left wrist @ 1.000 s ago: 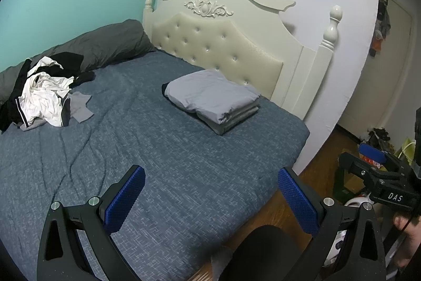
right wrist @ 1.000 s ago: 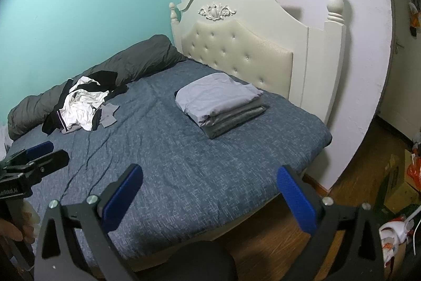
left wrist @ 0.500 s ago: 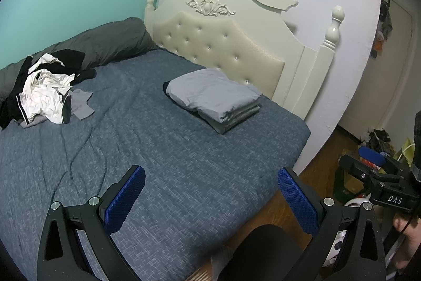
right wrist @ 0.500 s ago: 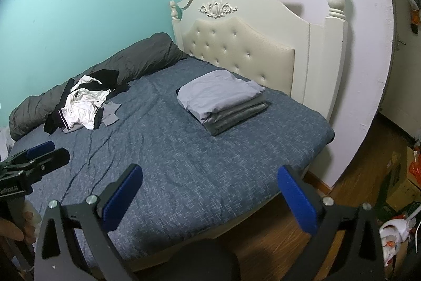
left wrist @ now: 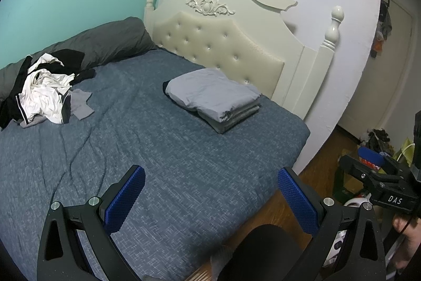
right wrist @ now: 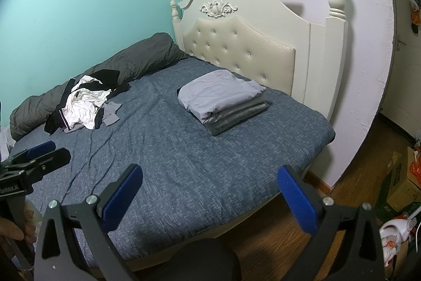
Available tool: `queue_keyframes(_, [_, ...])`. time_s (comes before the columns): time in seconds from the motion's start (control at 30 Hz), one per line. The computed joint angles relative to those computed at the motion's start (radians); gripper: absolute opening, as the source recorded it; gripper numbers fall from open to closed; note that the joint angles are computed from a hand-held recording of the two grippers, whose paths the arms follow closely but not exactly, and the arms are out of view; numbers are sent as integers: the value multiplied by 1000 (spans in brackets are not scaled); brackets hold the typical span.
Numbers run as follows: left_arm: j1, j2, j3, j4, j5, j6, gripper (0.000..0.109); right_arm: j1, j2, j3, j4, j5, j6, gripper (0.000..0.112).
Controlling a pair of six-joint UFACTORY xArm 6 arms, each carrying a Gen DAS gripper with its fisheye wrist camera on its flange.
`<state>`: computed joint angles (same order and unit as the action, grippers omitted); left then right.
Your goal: Fold clothes
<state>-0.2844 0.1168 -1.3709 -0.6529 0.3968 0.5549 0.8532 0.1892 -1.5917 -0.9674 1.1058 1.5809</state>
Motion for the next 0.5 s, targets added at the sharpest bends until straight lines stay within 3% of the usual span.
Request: queue_keyframes(0.5, [0, -1, 2, -14, -3, 13, 103, -5, -4, 6, 2, -8, -3, 103])
